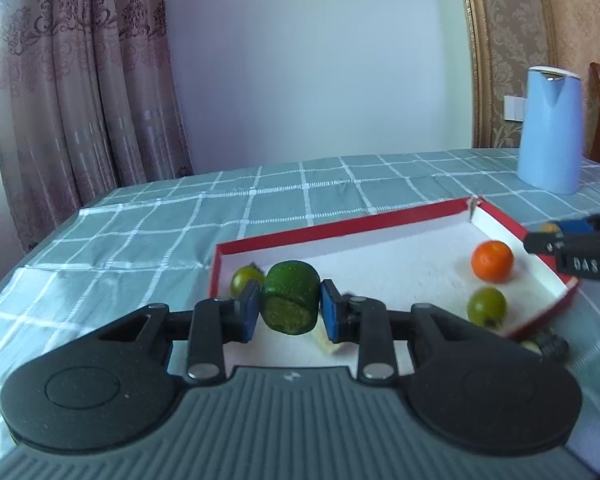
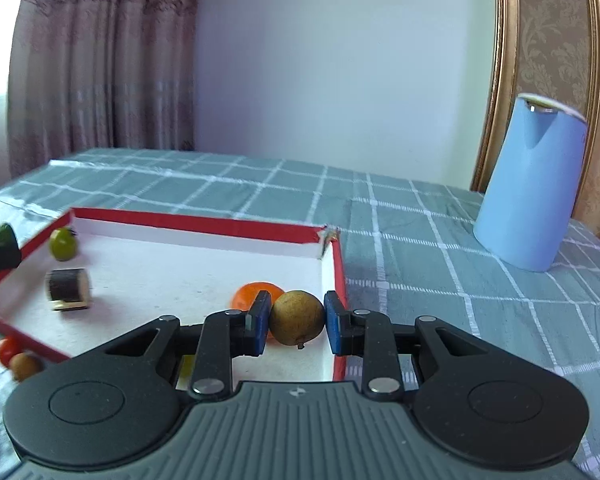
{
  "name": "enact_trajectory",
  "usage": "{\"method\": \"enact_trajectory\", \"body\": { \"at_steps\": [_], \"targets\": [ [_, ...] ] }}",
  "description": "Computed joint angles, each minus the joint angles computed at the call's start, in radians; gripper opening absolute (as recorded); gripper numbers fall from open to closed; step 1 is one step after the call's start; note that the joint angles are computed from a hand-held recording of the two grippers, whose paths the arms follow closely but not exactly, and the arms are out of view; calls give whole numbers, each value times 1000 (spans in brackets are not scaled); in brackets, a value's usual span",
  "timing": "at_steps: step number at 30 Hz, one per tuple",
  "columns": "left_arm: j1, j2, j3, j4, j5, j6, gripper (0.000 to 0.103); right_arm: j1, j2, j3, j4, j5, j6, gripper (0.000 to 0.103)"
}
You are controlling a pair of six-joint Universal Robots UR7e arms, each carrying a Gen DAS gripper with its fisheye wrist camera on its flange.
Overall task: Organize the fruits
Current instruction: 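Carry the cucumber chunk into the tray and open the left gripper while the right releases the kiwi there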
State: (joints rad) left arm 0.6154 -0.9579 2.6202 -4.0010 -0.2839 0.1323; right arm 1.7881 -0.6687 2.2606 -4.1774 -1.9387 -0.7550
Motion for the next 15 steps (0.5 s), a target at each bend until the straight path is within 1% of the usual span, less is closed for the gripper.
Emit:
{"method": "enact_trajectory", "body": {
  "at_steps": [3,5,9,12,15],
  "targets": [
    [67,9,-80,23,-47,52,29,-5,-2,-32,45,-18,21,28],
    [99,7,-114,58,-68,52,29,-7,-1,-50,66,-33,30,28],
    [132,36,-170,35,-86,94,29,-12,4,-73,82,-53,38,28],
    [154,41,-205,83,-111,80,29,-12,9,-72,70,-53,34,28],
    [171,74,-253,104,-109,103,29,-9,19,-80,60,-57,28,28]
  ]
}}
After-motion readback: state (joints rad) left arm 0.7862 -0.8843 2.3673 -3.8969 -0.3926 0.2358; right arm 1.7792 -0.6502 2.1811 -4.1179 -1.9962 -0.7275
